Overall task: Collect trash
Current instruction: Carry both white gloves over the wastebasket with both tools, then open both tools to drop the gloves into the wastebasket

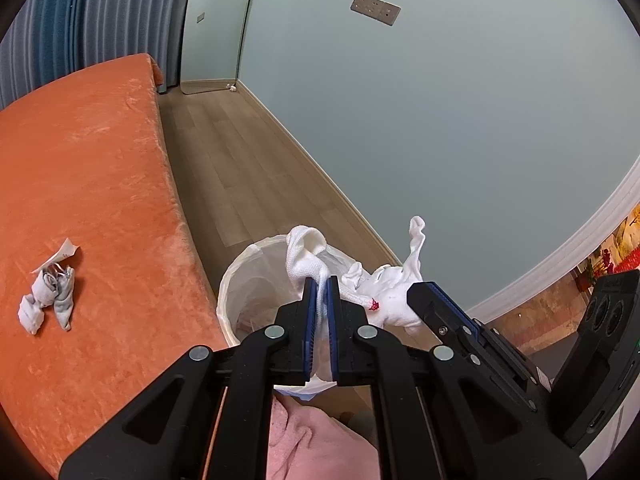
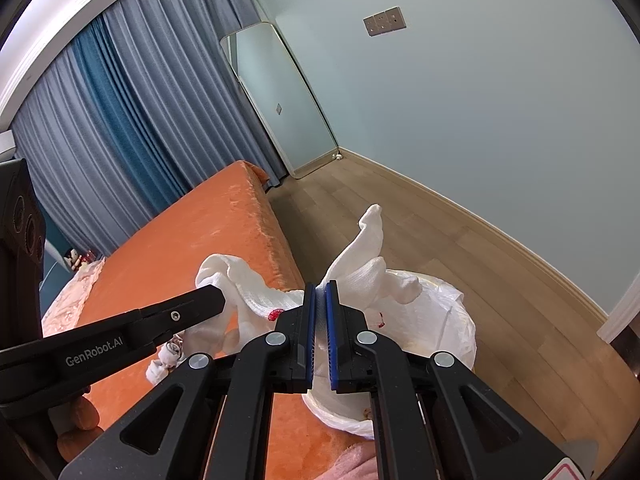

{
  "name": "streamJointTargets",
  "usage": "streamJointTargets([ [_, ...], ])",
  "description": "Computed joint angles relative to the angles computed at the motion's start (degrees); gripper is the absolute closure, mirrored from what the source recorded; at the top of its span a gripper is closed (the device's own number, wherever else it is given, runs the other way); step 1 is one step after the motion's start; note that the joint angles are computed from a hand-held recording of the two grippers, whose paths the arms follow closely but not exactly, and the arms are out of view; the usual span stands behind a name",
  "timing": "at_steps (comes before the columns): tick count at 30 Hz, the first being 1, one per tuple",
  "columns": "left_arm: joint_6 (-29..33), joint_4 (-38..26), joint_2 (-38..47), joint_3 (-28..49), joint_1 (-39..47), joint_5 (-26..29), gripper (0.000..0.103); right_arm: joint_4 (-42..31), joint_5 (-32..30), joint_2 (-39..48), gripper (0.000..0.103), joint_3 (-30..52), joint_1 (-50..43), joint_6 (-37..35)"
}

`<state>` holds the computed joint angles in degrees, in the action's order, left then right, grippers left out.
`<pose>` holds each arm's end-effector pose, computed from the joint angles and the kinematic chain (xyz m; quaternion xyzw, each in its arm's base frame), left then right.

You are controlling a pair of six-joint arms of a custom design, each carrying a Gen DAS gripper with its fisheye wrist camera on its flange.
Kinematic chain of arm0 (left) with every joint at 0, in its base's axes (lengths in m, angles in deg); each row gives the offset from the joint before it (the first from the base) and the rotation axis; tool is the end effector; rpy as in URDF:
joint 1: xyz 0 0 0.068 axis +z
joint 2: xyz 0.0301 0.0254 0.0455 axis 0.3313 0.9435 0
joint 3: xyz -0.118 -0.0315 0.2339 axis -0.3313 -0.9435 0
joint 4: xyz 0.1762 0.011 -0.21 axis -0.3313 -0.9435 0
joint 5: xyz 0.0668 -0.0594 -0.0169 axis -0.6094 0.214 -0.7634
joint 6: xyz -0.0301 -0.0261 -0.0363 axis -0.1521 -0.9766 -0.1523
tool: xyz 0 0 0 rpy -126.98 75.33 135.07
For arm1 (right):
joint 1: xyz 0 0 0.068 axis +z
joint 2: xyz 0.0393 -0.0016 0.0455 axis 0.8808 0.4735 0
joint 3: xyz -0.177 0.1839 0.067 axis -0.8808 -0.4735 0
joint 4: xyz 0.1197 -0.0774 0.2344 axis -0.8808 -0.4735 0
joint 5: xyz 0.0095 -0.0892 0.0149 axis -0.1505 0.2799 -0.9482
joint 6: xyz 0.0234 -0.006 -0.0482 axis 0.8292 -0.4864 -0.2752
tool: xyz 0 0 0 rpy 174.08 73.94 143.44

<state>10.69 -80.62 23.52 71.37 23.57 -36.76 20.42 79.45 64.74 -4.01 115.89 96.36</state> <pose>0.3161 0.0005 0.2508 0.3206 0.8750 -0.2618 0.2510 0.1846 0.2092 0.2437 0.3433 0.8253 0.0416 0.4465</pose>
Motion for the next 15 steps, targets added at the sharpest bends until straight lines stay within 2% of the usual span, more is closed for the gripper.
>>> streamJointTargets([
  [11, -1.4, 1.4, -0.4, -0.3, -0.9, 0.0, 0.096, 1.1, -0.4, 0.4, 0.097, -0.1, -0.9, -1.1],
  [12, -1.8, 1.7, -0.5, -0.4, -1.0, 0.1, 0.094, 1.1, -0.5, 0.4, 0.096, -0.2, -1.0, -1.1],
  [14, -2.9, 2.4, -0.5, -0.2, -1.1, -0.3, 0.084, 1.3, -0.8, 0.1, 0.089, -0.7, -1.3, -0.5],
  [15, -3.5, 2.8, -0.6, -0.4, -1.0, -0.5, 0.078, 1.8, -1.0, -0.4, 0.089, -1.2, -1.4, -0.5],
])
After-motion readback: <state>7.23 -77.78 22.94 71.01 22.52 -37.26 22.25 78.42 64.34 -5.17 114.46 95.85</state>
